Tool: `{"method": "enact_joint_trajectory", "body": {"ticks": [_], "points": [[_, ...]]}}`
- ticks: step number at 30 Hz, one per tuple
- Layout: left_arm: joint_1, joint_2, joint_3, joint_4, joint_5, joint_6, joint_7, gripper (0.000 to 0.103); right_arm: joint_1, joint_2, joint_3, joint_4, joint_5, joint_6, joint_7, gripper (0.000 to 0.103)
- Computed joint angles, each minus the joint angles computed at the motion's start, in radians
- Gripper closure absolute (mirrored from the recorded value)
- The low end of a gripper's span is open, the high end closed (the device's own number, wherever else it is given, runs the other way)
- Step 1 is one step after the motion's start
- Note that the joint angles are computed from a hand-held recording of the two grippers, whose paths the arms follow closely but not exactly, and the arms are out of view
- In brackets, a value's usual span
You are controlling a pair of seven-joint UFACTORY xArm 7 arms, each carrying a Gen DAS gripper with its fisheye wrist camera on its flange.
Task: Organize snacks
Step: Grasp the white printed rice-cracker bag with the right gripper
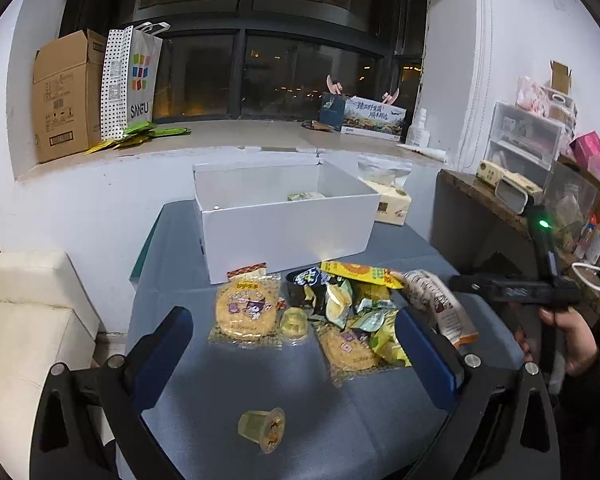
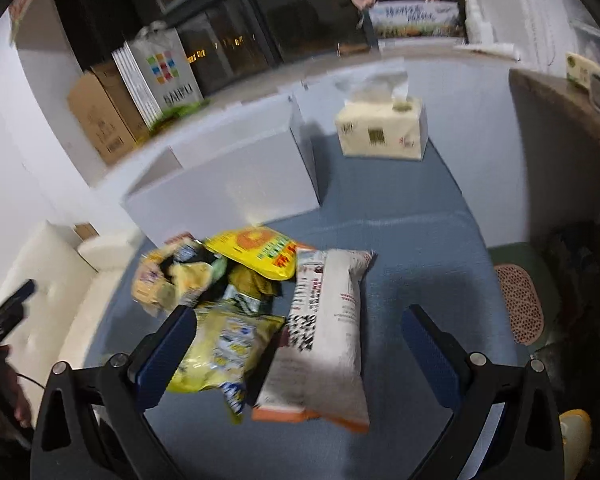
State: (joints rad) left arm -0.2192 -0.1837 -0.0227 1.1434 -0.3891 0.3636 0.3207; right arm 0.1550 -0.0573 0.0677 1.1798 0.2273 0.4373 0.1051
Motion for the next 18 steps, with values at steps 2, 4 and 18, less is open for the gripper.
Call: {"method": "enact_joint_trajectory", "body": {"ticks": [2, 4, 18], "points": [[0.006, -0.003, -0.007, -0.008, 0.022, -0.001, -0.012, 0.0, -0.007, 0.062, 0.005, 0.059, -0.088, 0.029, 0.054, 0.0], [0.004, -0.003, -0.004, -0.011, 0.023, 0.002, -0.007, 0.0, -0.007, 0.125, 0.002, 0.126, -0.142, 0.082, 0.082, 0.0], [0.01, 0.011, 0.002, -0.038, 0.031, 0.075, 0.047, 0.0, -0.002, 0.187, -0.01, 0.166, -0.269, 0.163, 0.128, 0.066]]}}
